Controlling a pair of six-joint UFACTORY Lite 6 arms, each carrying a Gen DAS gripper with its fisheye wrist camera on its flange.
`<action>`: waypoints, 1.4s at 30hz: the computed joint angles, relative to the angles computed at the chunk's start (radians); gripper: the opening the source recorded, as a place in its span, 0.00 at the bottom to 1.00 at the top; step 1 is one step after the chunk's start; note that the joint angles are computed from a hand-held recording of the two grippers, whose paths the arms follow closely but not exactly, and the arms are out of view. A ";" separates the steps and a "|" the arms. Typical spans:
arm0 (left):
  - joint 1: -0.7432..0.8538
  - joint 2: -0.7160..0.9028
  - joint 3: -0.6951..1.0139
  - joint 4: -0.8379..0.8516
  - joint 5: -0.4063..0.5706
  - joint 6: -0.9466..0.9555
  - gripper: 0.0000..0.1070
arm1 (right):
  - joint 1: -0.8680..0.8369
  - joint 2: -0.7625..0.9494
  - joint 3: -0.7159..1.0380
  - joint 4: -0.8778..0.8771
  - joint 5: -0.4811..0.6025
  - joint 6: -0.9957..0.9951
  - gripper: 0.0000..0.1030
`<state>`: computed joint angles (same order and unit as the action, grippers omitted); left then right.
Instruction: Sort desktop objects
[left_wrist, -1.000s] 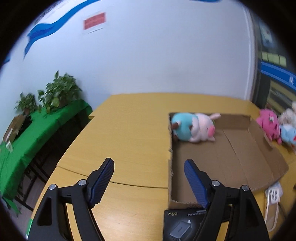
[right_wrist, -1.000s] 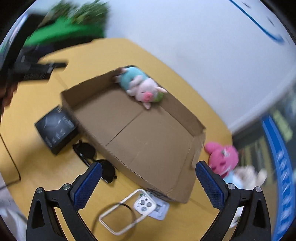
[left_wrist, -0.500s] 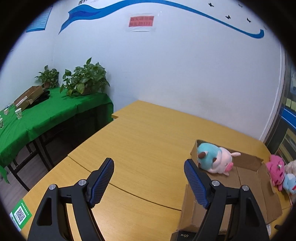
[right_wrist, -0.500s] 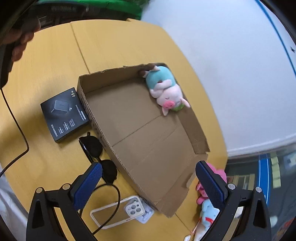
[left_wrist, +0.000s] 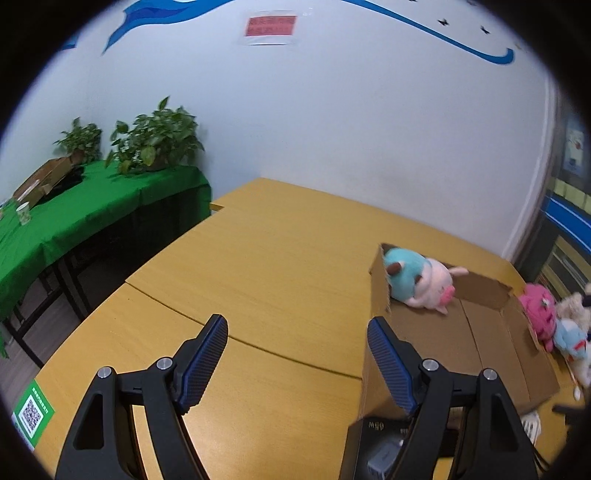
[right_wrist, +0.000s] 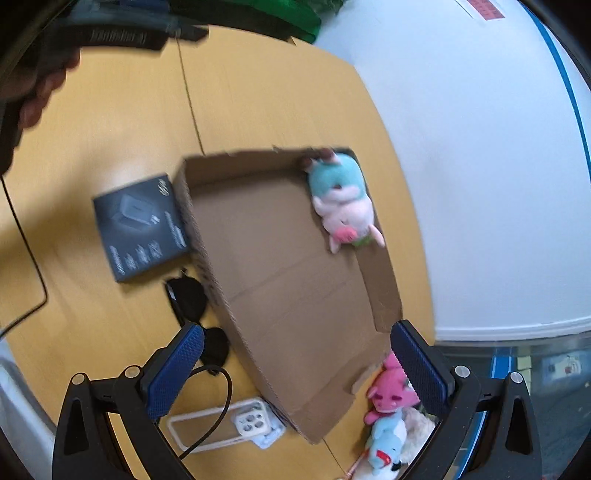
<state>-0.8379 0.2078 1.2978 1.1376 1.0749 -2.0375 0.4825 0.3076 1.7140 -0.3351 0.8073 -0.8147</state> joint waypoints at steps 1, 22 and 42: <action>-0.011 0.001 -0.003 0.003 0.006 0.007 0.73 | -0.022 0.018 0.024 0.046 0.008 -0.015 0.99; 0.094 0.225 -0.073 -0.253 -0.736 0.238 0.64 | -0.550 -0.113 -0.640 1.245 0.087 -0.728 0.98; -0.043 0.293 -0.006 -0.320 -0.849 0.237 0.52 | -0.520 -0.208 -0.965 1.442 -0.044 -1.054 0.83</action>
